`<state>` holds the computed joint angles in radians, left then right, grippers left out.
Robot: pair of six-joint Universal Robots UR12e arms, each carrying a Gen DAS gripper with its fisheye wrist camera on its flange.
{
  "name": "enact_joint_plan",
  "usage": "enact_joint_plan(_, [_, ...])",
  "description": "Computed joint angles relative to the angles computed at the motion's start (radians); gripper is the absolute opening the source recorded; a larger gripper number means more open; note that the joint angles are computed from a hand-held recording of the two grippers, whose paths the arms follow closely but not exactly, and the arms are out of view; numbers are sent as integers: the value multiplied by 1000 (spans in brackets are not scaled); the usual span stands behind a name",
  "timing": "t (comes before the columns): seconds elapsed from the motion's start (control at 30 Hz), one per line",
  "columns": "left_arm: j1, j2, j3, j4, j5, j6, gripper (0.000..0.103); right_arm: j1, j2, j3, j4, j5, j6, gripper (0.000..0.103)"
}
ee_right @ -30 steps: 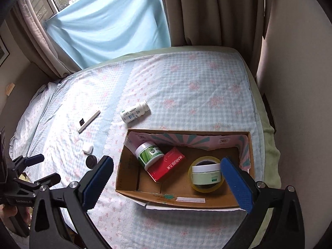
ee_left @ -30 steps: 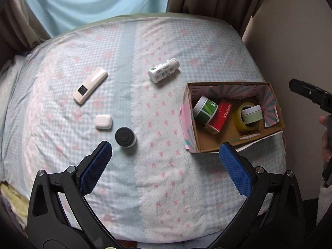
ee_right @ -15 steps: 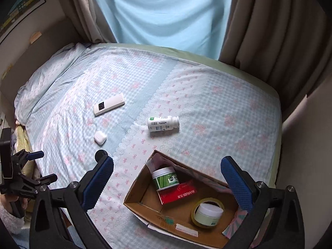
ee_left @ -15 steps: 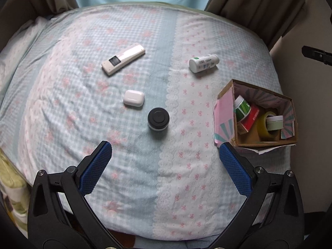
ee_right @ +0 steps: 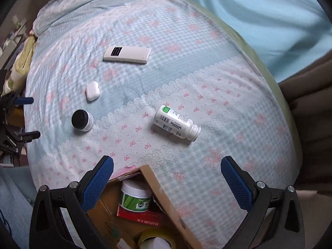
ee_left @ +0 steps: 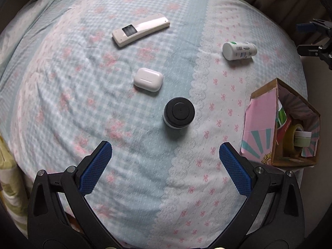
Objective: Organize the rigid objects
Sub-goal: 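Withdraw both grippers toward the remaining items on the bed, then grasp black jar with left gripper while right gripper grasps white pill bottle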
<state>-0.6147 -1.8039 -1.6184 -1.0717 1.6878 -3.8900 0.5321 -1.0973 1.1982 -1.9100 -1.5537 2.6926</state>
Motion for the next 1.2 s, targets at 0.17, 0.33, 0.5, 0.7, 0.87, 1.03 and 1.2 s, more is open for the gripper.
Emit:
enact_joint_plan(0.17, [4, -36, -14, 35, -7, -19, 103, 10, 87, -73, 53, -59, -206, 103])
enact_joint_plan(0.33, [-9, -88, -16, 72, 30, -28, 103, 13, 156, -112, 67, -90, -382, 99])
enact_joint_plan(0.5, [-26, -145, 7, 110, 101, 7, 100, 23, 197, -105, 24, -140, -594, 98])
enact_joint_plan(0.7, [-19, -186, 26, 123, 96, 11, 87, 23, 247, -148, 69, -168, -721, 79])
enact_joint_plan(0.87, [-7, -184, 14, 145, 69, 31, 79, 22, 269, -175, 111, -166, -773, 75])
enact_joint_plan(1.03, [3, -184, 20, 144, 58, 79, 66, 28, 298, -228, 165, -165, -772, 60])
enact_joint_plan(1.2, [9, -184, 19, 154, 47, 113, 53, 42, 319, -267, 184, -180, -776, 49])
